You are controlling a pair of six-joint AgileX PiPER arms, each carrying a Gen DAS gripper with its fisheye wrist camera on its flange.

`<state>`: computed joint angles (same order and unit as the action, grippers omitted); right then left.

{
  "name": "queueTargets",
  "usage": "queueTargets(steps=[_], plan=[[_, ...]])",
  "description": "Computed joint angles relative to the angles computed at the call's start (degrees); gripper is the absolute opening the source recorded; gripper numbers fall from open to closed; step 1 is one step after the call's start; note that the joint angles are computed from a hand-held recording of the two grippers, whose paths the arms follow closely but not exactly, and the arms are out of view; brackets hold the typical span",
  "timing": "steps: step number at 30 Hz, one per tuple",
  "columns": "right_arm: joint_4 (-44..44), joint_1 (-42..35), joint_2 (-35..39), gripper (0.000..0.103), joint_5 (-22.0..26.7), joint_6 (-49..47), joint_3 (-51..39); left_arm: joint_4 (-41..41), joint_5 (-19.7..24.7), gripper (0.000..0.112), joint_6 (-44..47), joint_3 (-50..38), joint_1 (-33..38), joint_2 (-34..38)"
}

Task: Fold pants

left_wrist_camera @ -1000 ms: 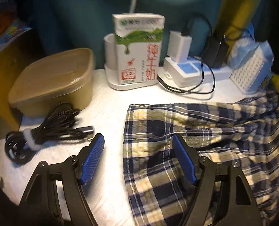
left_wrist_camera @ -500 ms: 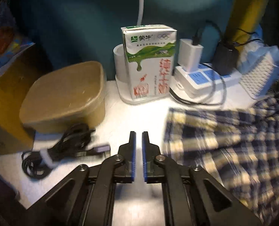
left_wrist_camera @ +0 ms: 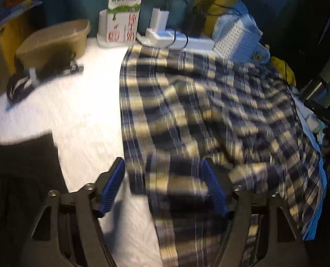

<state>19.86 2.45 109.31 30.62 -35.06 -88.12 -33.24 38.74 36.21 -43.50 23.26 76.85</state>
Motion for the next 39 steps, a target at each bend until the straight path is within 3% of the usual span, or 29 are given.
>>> queueTargets(steps=[2, 5, 10, 12, 14, 16, 17, 18, 19, 22, 28, 32, 34, 39], plan=[[3.52, -1.58, -3.13, 0.077, 1.51, -3.33, 4.76, -2.58, 0.38, 0.087, 2.59, 2.31, 1.53, -1.57], [7.23, -4.13, -7.93, 0.077, 2.26, -8.25, 12.42, -6.01, 2.24, 0.088, 7.07, 5.34, 4.24, -3.4], [12.4, -7.44, -14.03, 0.077, 3.81, -14.63, 22.81, -2.94, -3.4, 0.086, 4.79, 9.44, -0.05, -7.37], [16.07, -8.35, -16.1, 0.077, 3.91, -18.1, 26.48, -2.59, -7.27, 0.063, 4.09, 11.31, -1.96, -8.69], [17.35, -8.0, -16.83, 0.077, 3.67, -18.77, 28.9, 3.59, -12.19, 0.02, -1.86, 12.68, -5.46, -9.68], [16.71, -6.37, -17.5, 0.074, 2.46, -17.96, 31.49, 2.29, -12.08, 0.011, -0.7, 12.95, -5.38, -9.91], [17.55, -5.71, -18.18, 0.06, 1.16, -18.78, 32.96, 1.86, -13.01, 0.01, -0.43, 13.52, -5.58, -10.14], [17.68, -4.25, -19.67, 0.037, -1.98, -18.46, 35.19, 2.97, -14.26, 0.009, -1.69, 14.09, -6.4, -10.61], [17.77, -3.83, -20.1, 0.027, -2.82, -18.4, 35.87, 3.77, -15.29, 0.008, -2.84, 14.58, -6.95, -11.17], [16.92, -2.98, -23.01, 0.026, -4.98, -16.25, 37.6, 3.72, -16.23, 0.007, -3.76, 14.99, -5.75, -13.49], [12.18, -5.17, -29.67, 0.026, -5.52, -11.42, 37.31, 0.44, -13.5, 0.007, 2.65, 12.12, 3.34, -14.79], [6.53, -6.79, -29.62, 0.026, -6.1, -6.88, 38.39, 0.49, -14.37, 0.007, 4.16, 13.0, 4.35, -13.23], [0.46, -6.14, -28.03, 0.026, -9.05, -2.19, 41.14, 0.14, -14.17, 0.008, 4.39, 13.98, 4.59, -13.03], [5.11, -8.91, -28.52, 0.026, -9.08, -7.03, 43.86, -3.28, -3.84, 0.021, 11.23, 12.28, 11.15, -12.38]])
